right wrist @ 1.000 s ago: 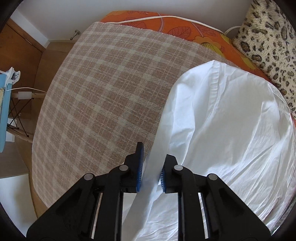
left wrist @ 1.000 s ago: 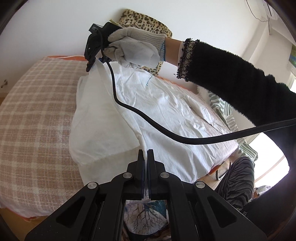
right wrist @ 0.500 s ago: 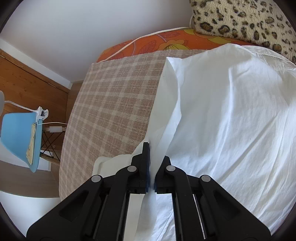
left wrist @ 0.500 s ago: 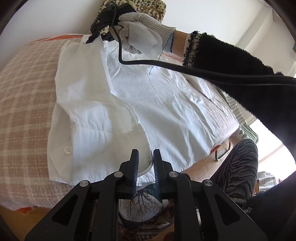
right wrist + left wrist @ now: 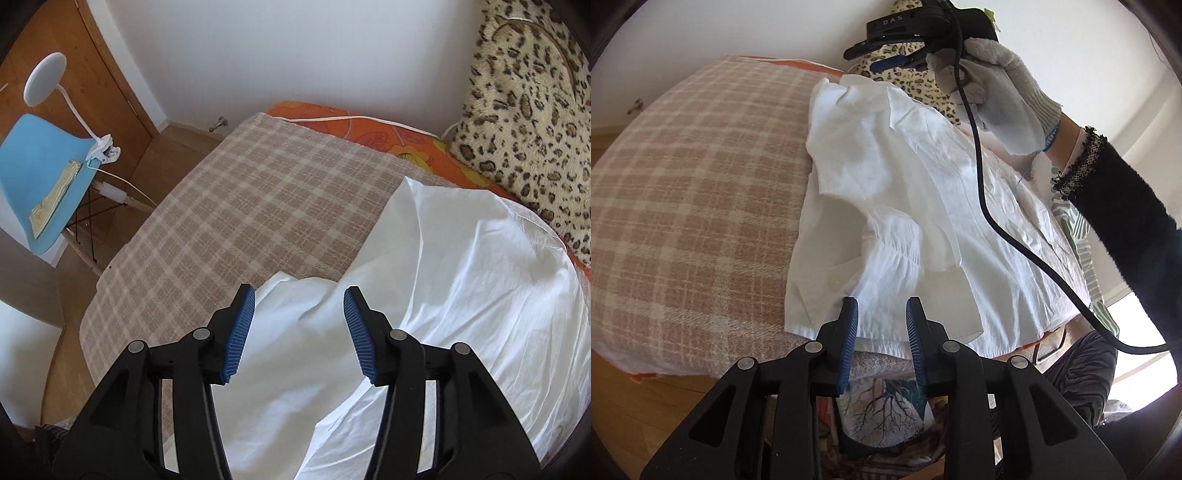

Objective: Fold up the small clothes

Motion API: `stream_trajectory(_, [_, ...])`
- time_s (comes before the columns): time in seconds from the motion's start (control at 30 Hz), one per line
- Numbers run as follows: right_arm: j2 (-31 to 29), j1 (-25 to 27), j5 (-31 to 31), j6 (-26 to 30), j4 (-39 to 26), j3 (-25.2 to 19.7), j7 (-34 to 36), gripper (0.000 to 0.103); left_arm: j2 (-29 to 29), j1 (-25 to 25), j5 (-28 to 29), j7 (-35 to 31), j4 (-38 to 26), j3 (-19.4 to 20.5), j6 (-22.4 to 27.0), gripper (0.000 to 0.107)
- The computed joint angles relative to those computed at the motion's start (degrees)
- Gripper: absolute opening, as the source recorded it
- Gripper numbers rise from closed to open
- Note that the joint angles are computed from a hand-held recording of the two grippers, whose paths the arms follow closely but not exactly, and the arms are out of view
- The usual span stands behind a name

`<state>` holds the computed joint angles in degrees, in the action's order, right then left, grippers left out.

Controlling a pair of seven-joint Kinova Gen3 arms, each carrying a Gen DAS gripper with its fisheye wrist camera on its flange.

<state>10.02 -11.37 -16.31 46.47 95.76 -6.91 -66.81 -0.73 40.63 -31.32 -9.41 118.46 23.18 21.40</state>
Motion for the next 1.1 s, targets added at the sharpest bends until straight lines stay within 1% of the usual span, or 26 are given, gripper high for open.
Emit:
stream_trajectory(0.03, [0.53, -2.34, 1.63, -0.31, 0.36, 0.47, -2.33, 0.057, 0.16, 0.09, -2.33, 1.32, -0.98, 1.05, 2.33, 0.032])
stream_trajectory(0.07, [1.62, -3.62, 2.68, 0.25, -0.32, 0.48, -4.66, 0.057, 0.33, 0.79, -4.66, 2.75, -1.64, 1.42, 4.04, 0.034])
stream_trajectory(0.1, [2.52, -4.00, 3.61, 0.53, -0.72, -0.46, -6.74, 0.057, 0.35, 1.50, -6.54, 4.25, -1.68, 1.35, 4.82, 0.035])
stream_trajectory(0.13, [3.42, -5.45, 5.47, 0.48, -1.15, -0.36, -8.57, 0.057, 0.27, 1.97, -7.50, 5.11, -1.66, 1.07, 5.37, 0.036])
stream_trajectory(0.23, [5.57, -12.99, 12.46, -0.51, -1.33, 4.08, -13.43, 0.057, -0.12, 2.74, -9.49, 8.40, -2.22, 1.44, 9.34, 0.036])
stream_trajectory(0.27, [6.08, -14.47, 14.59, -0.71, -1.21, 4.92, -15.16, 0.057, -0.44, 2.67, -10.23, 9.10, -1.90, 1.40, 9.19, 0.036])
stream_trajectory(0.3, [6.50, -14.90, 15.77, -1.03, -1.15, 5.13, -16.33, 0.057, -0.60, 2.42, -10.40, 9.16, -1.62, 1.31, 8.64, 0.042])
stream_trajectory(0.33, [6.84, -14.26, 16.33, -1.17, -1.21, 4.50, -17.11, 0.057, -0.36, 2.26, -10.17, 8.83, -1.78, 1.25, 8.70, 0.048])
stream_trajectory(0.37, [7.07, -13.18, 15.95, -1.16, -1.33, 3.81, -17.01, 0.057, 0.49, 2.07, -9.86, 8.09, -2.57, 1.31, 9.68, 0.049])
stream_trajectory(0.43, [7.06, -12.37, 14.30, -1.27, -1.28, 4.11, -15.60, 0.057, 1.08, 3.26, -7.08, 4.09, -4.05, -0.75, 10.66, 0.049])
stream_trajectory(0.47, [6.89, -13.43, 13.91, -1.44, -1.08, 5.70, -15.13, 0.057, 1.07, 3.60, -5.67, 1.76, -4.14, -1.74, 9.76, 0.049])
stream_trajectory(0.53, [6.08, -17.47, 11.96, -1.61, -0.52, 10.90, -13.58, 0.057, 1.79, 3.31, -2.05, -2.90, -4.38, -2.54, 7.86, 0.048])
stream_trajectory(0.57, [5.03, -18.38, 10.40, -1.93, 0.22, 12.62, -12.50, 0.057, 2.13, 2.72, 0.28, -5.23, -4.30, -2.61, 6.33, 0.046])
stream_trajectory(0.6, [3.68, -18.21, 8.07, -2.18, 1.21, 13.50, -10.84, 0.057, 2.48, 1.13, 2.61, -7.56, -3.94, -1.67, 4.58, 0.046])
stream_trajectory(0.63, [2.08, -17.07, 5.74, -2.23, 2.19, 13.33, -9.44, 0.057, 2.86, -1.52, 4.94, -9.89, -3.33, 0.19, 2.42, 0.034])
stream_trajectory(0.67, [-0.10, -14.86, 3.41, -2.04, 3.70, 12.15, -8.01, 0.057, 3.29, -3.36, 7.27, -11.73, -2.97, 1.34, 1.05, 0.026])
stream_trajectory(0.7, [-2.13, -12.20, 1.08, -1.72, 5.17, 10.66, -6.36, 0.057, 3.31, -4.36, 9.60, -13.07, -2.14, 1.42, -0.70, 0.013])
stream_trajectory(0.73, [-4.43, -10.26, -1.25, -1.41, 7.04, 10.09, -4.51, 0.057, 2.84, -4.39, 11.93, -14.04, -0.95, 0.45, -3.03, 0.006])
stream_trajectory(0.8, [-9.28, -5.22, -5.91, 0.41, 11.06, 8.65, -0.17, 0.057, 1.59, -1.70, 16.59, -16.00, 1.61, -4.23, -7.68, 0.005])
stream_trajectory(0.83, [-11.20, -2.96, -8.14, 1.96, 12.76, 9.01, 2.16, 0.057, 0.65, 0.14, 18.92, -17.22, 2.96, -6.88, -9.86, 0.004])
stream_trajectory(0.9, [-14.32, -0.27, -11.19, 5.54, 16.07, 11.43, 6.82, 0.057, -1.24, 4.30, 23.58, -20.51, 4.71, -12.19, -12.56, 0.004])
stream_trajectory(0.93, [-15.74, 2.27, -12.51, 6.89, 18.18, 11.40, 9.15, 0.057, -1.97, 6.28, 25.91, -22.24, 5.31, -14.58, -13.54, 0.004])
stream_trajectory(0.97, [-16.56, 4.93, -13.23, 8.33, 20.07, 11.13, 11.12, 0.057, -2.76, 7.25, 28.24, -24.30, 5.72, -15.90, -14.14, 0.004])
stream_trajectory(1.0, [-16.95, 7.28, -13.54, 9.72, 21.78, 10.78, 12.57, 0.057, -3.43, 7.21, 30.57, -26.63, 5.91, -16.16, -14.20, 0.004])
stream_trajectory(1.03, [-17.06, 8.56, -13.86, 10.53, 23.48, 11.04, 13.78, 0.057, -4.03, 6.11, 32.90, -28.96, 6.00, -15.40, -13.97, 0.004])
stream_trajectory(1.1, [-16.77, 9.88, -15.09, 11.89, 26.72, 12.59, 16.43, 0.057, -4.46, 2.41, 37.55, -32.84, 6.38, -12.13, -14.16, 0.003])
